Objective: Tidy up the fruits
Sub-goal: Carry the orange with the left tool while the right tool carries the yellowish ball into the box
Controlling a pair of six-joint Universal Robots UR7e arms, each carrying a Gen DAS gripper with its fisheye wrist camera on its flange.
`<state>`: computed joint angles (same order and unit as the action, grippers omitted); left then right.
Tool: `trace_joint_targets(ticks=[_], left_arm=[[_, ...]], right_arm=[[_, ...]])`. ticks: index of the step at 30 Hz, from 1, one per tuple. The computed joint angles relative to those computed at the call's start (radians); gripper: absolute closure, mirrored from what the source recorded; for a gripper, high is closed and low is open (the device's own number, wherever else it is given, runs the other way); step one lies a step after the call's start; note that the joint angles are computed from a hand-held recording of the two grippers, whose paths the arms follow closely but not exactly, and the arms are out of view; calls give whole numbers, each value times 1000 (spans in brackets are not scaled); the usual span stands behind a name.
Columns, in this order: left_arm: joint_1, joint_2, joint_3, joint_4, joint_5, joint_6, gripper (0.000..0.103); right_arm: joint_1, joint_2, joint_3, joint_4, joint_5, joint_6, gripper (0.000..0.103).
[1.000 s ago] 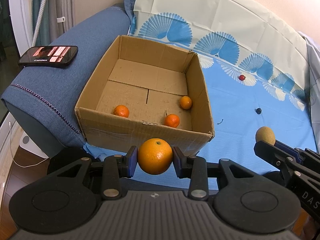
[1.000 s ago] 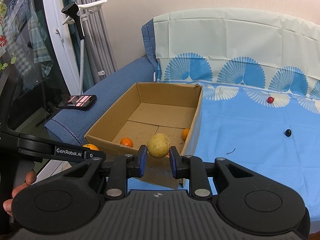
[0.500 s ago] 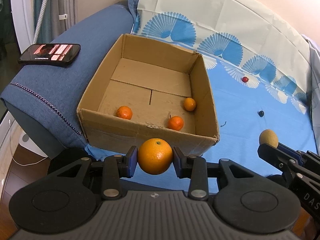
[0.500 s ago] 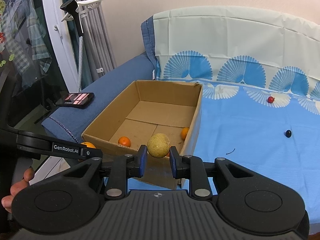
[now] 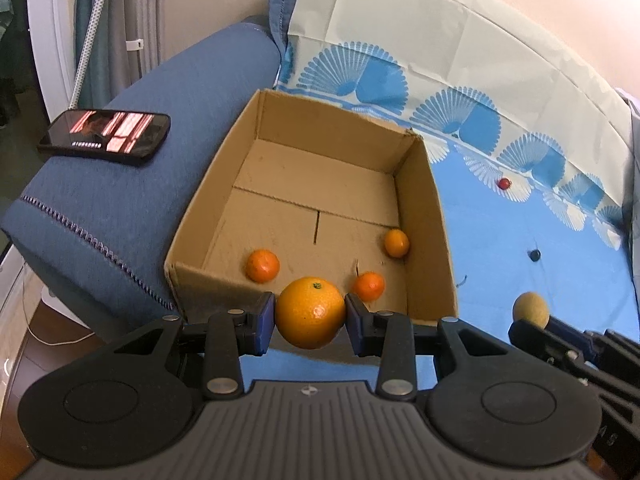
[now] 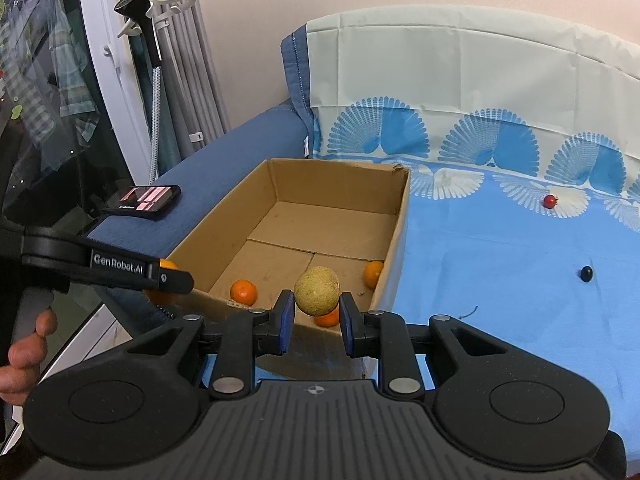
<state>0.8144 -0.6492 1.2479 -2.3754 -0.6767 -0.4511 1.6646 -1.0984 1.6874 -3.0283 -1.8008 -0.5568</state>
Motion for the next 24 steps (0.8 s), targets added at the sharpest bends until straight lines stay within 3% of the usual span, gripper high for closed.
trace_joint_targets(ticks=[11,24], left_arm=[[46,97,-173,10,-2,66,62],[109,225,-399,139,-23,108,62]], right_arm=[[-1,104,-123,37,-2,-14,78],[-16,236,-292,116,-13,-27,78]])
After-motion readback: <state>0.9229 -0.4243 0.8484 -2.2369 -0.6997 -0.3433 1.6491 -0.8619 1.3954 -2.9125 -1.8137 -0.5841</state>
